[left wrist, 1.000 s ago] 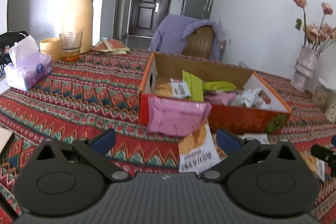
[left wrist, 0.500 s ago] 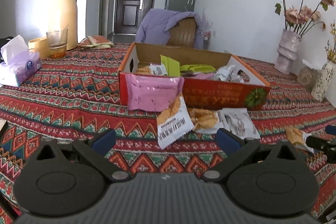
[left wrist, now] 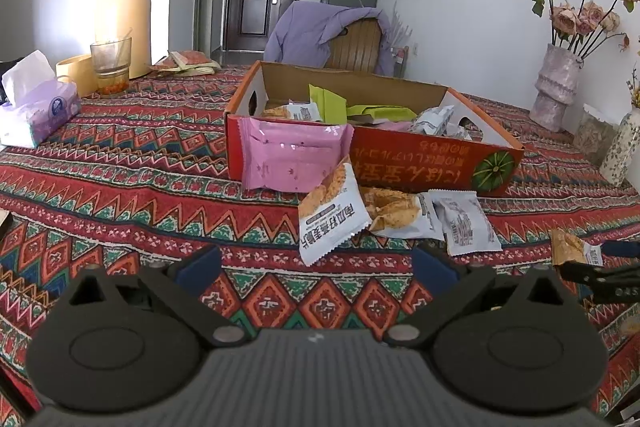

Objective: Organize snacks
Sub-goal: 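Grasp a crisp packet with a white label with the right gripper, then grasp a white packet with the left gripper while the right gripper holds its packet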

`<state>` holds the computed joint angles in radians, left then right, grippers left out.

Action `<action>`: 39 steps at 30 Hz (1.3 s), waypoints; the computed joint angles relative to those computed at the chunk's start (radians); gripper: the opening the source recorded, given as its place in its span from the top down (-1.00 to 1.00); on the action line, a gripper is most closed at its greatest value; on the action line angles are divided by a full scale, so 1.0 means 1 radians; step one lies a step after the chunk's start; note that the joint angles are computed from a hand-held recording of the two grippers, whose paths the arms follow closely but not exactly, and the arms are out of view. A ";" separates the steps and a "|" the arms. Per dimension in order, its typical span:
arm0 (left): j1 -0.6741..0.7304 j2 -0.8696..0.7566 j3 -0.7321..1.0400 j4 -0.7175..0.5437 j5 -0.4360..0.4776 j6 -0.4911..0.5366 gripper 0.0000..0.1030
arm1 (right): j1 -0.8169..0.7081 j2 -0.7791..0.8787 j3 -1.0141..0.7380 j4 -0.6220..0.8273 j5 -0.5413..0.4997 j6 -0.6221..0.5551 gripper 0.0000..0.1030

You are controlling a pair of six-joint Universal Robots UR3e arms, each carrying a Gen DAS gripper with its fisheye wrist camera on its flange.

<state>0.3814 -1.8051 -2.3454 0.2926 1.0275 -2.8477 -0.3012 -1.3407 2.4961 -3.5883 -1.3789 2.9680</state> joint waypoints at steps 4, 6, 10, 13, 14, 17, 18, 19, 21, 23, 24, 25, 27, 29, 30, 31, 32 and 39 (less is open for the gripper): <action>0.015 0.006 -0.008 -0.003 -0.009 0.002 -1.00 | -0.021 0.028 -0.079 0.102 0.029 -0.023 -1.00; 0.024 0.007 -0.010 -0.007 -0.017 0.001 -1.00 | -0.055 0.022 -0.083 0.134 0.072 -0.025 -1.00; 0.024 -0.001 -0.007 -0.011 -0.020 0.000 -1.00 | -0.062 0.030 -0.053 0.081 0.080 -0.022 -0.91; 0.022 -0.006 -0.005 -0.019 -0.021 0.003 -1.00 | -0.053 0.028 -0.022 0.030 0.077 -0.012 -0.69; 0.022 -0.007 -0.007 -0.021 -0.022 0.006 -1.00 | -0.052 0.029 -0.009 0.005 0.082 -0.009 -0.64; 0.027 -0.007 -0.010 -0.026 -0.028 0.009 -1.00 | -0.043 0.032 0.007 -0.031 0.085 -0.003 -0.42; 0.031 -0.006 -0.012 -0.026 -0.032 0.010 -1.00 | -0.043 0.032 0.013 -0.042 0.093 0.001 -0.32; 0.033 -0.004 -0.013 -0.026 -0.034 0.009 -1.00 | -0.036 0.034 0.013 -0.050 0.087 0.008 -0.31; 0.037 -0.003 -0.014 -0.026 -0.035 0.008 -1.00 | -0.024 0.038 0.005 -0.052 0.079 0.018 -0.29; 0.043 -0.004 -0.013 -0.027 -0.038 0.008 -1.00 | -0.021 0.043 0.004 -0.066 0.086 0.037 -0.26; 0.045 -0.005 -0.012 -0.027 -0.037 0.007 -1.00 | -0.022 0.041 0.003 -0.069 0.091 0.050 -0.25; 0.045 -0.007 -0.009 -0.030 -0.035 0.005 -1.00 | -0.023 0.042 0.003 -0.077 0.097 0.060 -0.25; 0.043 -0.013 0.002 -0.034 -0.033 -0.001 -1.00 | -0.010 0.046 -0.005 -0.104 0.093 0.088 -0.25; 0.034 -0.022 0.017 -0.037 -0.024 -0.005 -1.00 | 0.006 0.051 -0.018 -0.128 0.095 0.115 -0.25; 0.028 -0.028 0.025 -0.036 -0.020 -0.008 -1.00 | 0.020 0.056 -0.032 -0.139 0.091 0.129 -0.25; 0.022 -0.034 0.034 -0.038 -0.016 -0.013 -1.00 | 0.037 0.063 -0.047 -0.146 0.082 0.140 -0.25; 0.014 -0.040 0.044 -0.038 -0.010 -0.018 -1.00 | 0.054 0.073 -0.068 -0.149 0.074 0.150 -0.25; -0.062 -0.101 0.120 0.010 0.072 -0.050 -1.00 | 0.149 0.160 -0.206 -0.160 0.021 0.227 -0.25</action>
<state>0.3193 -1.9063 -2.2258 0.3021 1.0992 -2.8972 -0.1519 -1.1806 2.2899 -3.7484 -1.3579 3.1950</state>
